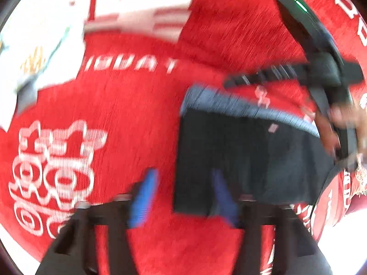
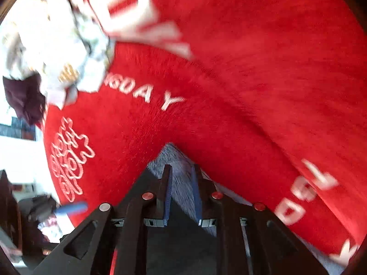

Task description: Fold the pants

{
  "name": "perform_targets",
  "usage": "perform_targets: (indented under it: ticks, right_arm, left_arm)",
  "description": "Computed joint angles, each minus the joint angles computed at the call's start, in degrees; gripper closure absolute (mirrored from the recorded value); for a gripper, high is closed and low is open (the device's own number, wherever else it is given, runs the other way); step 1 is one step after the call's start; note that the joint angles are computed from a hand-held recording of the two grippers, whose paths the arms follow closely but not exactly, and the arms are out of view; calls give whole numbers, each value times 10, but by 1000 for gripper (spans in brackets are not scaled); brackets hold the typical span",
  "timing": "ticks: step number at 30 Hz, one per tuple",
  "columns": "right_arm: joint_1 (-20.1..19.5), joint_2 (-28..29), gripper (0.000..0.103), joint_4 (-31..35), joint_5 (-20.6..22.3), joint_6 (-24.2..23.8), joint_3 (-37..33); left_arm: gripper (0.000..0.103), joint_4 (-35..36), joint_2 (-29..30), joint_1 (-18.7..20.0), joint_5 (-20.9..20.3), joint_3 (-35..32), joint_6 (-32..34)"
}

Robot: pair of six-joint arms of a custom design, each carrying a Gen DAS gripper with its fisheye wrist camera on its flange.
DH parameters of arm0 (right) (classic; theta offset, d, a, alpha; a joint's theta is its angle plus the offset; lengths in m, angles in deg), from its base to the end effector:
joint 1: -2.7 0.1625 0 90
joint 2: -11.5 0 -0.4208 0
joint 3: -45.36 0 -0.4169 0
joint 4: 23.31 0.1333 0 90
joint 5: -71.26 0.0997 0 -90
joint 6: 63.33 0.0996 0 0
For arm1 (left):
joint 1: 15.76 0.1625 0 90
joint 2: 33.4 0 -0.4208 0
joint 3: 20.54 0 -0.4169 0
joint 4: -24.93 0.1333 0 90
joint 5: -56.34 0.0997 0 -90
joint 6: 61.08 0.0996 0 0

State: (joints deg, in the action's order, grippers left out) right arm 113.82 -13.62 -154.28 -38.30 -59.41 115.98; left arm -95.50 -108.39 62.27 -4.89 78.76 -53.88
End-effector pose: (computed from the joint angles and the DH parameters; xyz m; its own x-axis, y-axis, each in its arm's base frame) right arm 0.3690 -0.6778 -0.0577 -0.8920 -0.2998 0.3384 -0.2989 0.9526 0.0560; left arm 0.0534 -0.6220 0.3211 -0.8354 0.2525 -0.4881 0.3134 0.9485 -0.0458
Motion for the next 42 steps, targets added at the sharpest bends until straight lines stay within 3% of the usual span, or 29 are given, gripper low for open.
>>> perform_targets:
  ticks: [2, 5, 8, 9, 10, 12, 13, 16, 17, 19, 22, 25, 27, 29, 34, 35, 37, 39, 42]
  right_arm:
    - [1, -51, 82, -32, -8, 18, 61]
    - [-10, -109, 82, -49, -23, 84, 141]
    - [-31, -130, 83, -70, -58, 145, 198]
    - [-43, -136, 85, -110, -48, 150, 222]
    - [-44, -138, 80, -149, -54, 147, 236]
    - [-41, -134, 74, -158, -119, 166, 238]
    - [-47, -139, 74, -167, -134, 186, 244]
    - [-69, -188, 70, -231, -100, 233, 305]
    - [-68, -213, 67, -249, -95, 238, 333]
    - [-65, -256, 52, -266, -86, 241, 378]
    - [-63, -336, 50, -291, -60, 285, 470]
    - [-73, -405, 50, -351, -17, 360, 580]
    - [-78, -427, 50, -388, 9, 407, 632]
    - [-91, -434, 50, -436, 37, 449, 679]
    - [-126, -422, 50, -543, 82, 487, 737]
    - [-137, -414, 53, -584, 97, 499, 750]
    - [-152, -403, 87, -636, 112, 498, 761]
    - [-155, -411, 89, -630, 118, 481, 754]
    - [-130, -442, 92, -548, 84, 437, 731]
  left_arm:
    - [36, -30, 23, -16, -9, -10, 10]
    - [36, -43, 85, -27, -6, -38, 5]
    - [35, -62, 159, -28, 64, -56, -15]
    - [33, -66, 171, -24, 74, -62, -26]
    - [30, -94, 171, -23, 75, -55, -23]
    - [30, -100, 178, -25, 120, -58, -20]
    - [28, -94, 178, -21, 124, -63, -23]
    - [28, -35, 168, -15, 113, -88, -67]
    - [28, -35, 161, -23, 129, -81, -64]
    - [28, -39, 141, -43, 135, -59, -46]
    - [28, -36, 118, -69, 97, -26, -38]
    - [28, -26, 109, -92, 95, 15, -35]
    - [28, -8, 118, -94, 106, 32, -53]
    - [27, -55, 105, -92, 106, 61, -35]
    - [26, -31, 102, -95, 111, 59, -33]
    - [26, -30, 103, -95, 113, 58, -30]
    - [26, -34, 125, -99, 117, 44, -30]
    - [25, -35, 126, -100, 119, 43, -31]
    - [21, -57, 126, -102, 127, 55, -21]
